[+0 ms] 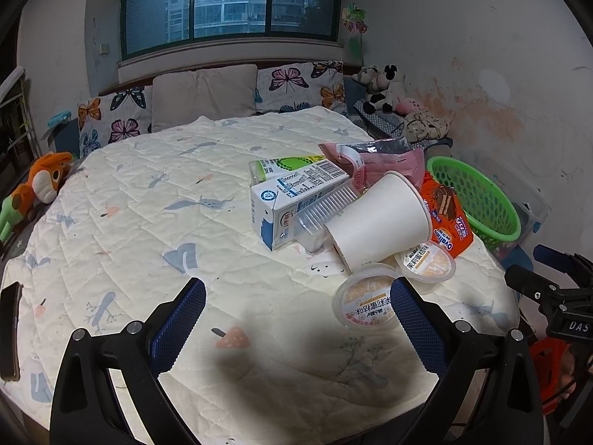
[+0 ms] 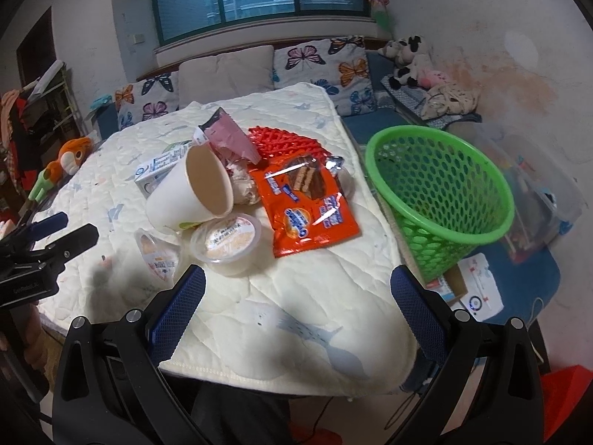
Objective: Collect trash
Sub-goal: 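Grasp the white paper cup with the left tool while the right tool grasps the jelly cup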
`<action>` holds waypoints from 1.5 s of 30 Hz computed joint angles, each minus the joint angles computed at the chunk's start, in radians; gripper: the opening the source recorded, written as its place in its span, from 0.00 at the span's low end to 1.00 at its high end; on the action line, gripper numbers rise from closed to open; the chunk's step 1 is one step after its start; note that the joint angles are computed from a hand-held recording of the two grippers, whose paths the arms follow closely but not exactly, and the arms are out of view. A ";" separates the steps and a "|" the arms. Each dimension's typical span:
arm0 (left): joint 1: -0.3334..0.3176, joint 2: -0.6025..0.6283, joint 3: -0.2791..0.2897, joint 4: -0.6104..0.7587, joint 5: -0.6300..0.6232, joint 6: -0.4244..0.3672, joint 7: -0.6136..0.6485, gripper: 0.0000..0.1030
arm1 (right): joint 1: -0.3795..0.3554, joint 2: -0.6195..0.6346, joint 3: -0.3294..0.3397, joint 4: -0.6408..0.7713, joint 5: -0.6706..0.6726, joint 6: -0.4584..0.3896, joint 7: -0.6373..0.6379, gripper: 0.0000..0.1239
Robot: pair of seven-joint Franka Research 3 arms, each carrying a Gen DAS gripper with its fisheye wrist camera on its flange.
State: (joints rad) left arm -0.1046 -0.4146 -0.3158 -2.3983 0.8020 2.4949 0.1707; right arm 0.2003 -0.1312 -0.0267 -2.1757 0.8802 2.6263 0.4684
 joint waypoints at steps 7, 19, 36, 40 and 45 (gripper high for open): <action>0.007 0.008 0.021 -0.004 -0.019 0.033 0.022 0.94 | -0.005 0.038 0.008 0.048 -0.007 -0.036 -0.003 0.80; 0.019 0.122 0.051 0.085 -0.001 0.189 0.267 0.94 | -0.034 0.106 0.018 0.132 -0.035 -0.074 0.009 0.80; -0.005 0.327 0.124 0.231 -0.141 0.316 0.653 0.94 | -0.076 0.174 0.030 0.192 -0.084 -0.118 0.032 0.80; -0.010 0.349 0.138 0.234 -0.214 0.350 0.744 0.94 | -0.080 0.176 0.032 0.189 -0.089 -0.115 0.031 0.80; -0.010 0.370 0.144 0.242 -0.279 0.375 0.824 0.94 | -0.082 0.180 0.034 0.186 -0.096 -0.118 0.037 0.80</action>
